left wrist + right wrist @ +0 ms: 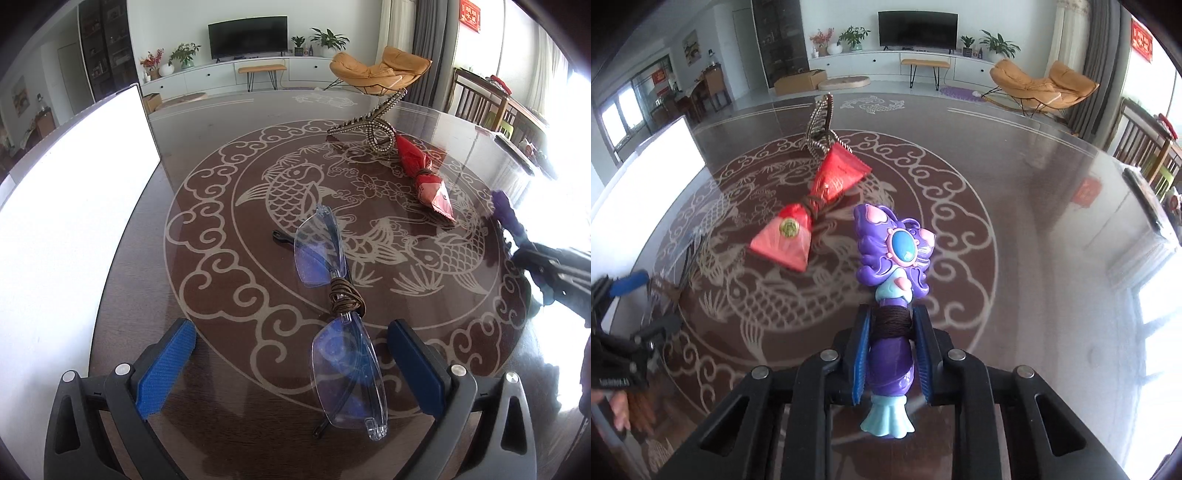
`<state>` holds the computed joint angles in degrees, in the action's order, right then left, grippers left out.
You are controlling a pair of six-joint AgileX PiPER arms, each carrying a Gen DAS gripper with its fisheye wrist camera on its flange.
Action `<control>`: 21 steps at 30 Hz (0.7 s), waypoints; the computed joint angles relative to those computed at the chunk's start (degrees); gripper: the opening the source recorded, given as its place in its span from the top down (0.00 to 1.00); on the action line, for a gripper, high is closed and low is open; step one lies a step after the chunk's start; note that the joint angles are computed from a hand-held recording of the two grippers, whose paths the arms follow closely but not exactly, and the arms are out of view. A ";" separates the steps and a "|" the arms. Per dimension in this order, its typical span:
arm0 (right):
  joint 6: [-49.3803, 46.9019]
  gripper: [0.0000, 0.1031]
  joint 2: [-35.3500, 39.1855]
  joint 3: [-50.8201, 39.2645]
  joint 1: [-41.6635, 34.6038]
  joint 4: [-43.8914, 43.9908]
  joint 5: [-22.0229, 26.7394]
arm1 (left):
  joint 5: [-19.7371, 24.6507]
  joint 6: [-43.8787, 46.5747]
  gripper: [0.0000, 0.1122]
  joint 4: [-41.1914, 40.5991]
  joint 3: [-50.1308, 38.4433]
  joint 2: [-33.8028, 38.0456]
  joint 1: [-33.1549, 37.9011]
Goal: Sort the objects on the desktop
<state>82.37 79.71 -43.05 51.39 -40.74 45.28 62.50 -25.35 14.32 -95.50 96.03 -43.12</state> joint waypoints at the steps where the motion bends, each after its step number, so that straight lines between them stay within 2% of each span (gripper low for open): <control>1: 5.05 0.77 -1.78 2.23 4.82 -1.76 2.96 | 0.02 0.00 0.08 0.00 -0.04 0.02 0.00; 4: 19.33 0.71 -5.31 6.83 17.72 -3.92 10.31 | 0.02 0.00 0.08 0.00 -0.04 0.02 0.00; 5: 23.41 0.56 -5.88 7.90 20.72 -4.61 11.64 | 0.02 0.00 0.08 0.00 -0.04 0.02 0.00; 6: 25.99 0.35 -6.20 8.68 22.29 -4.88 12.02 | 0.02 0.00 0.08 0.00 -0.04 0.02 0.00; 8: 28.15 0.23 -6.02 8.80 23.71 -5.25 12.16 | 0.04 0.01 0.08 -0.03 -0.08 0.03 0.02; 10: 27.47 0.22 -5.11 8.05 23.26 -4.94 12.39 | 0.00 0.00 0.08 -0.01 -0.01 0.01 0.01; 13: 27.46 0.14 -5.16 8.06 21.54 -5.08 11.07 | -0.01 0.02 0.08 -0.02 -0.03 0.03 0.03; 17: 25.89 0.05 -1.28 4.32 23.07 -2.01 14.64 | 0.00 0.01 0.08 -0.02 -0.04 0.04 0.02; 21: 26.82 0.00 -1.98 4.96 23.17 -1.25 14.85 | 0.01 -0.01 0.08 -0.01 -0.06 0.06 0.01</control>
<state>109.18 77.72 -38.09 74.55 -41.99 60.13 62.51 -25.36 14.31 -95.56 96.09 -43.10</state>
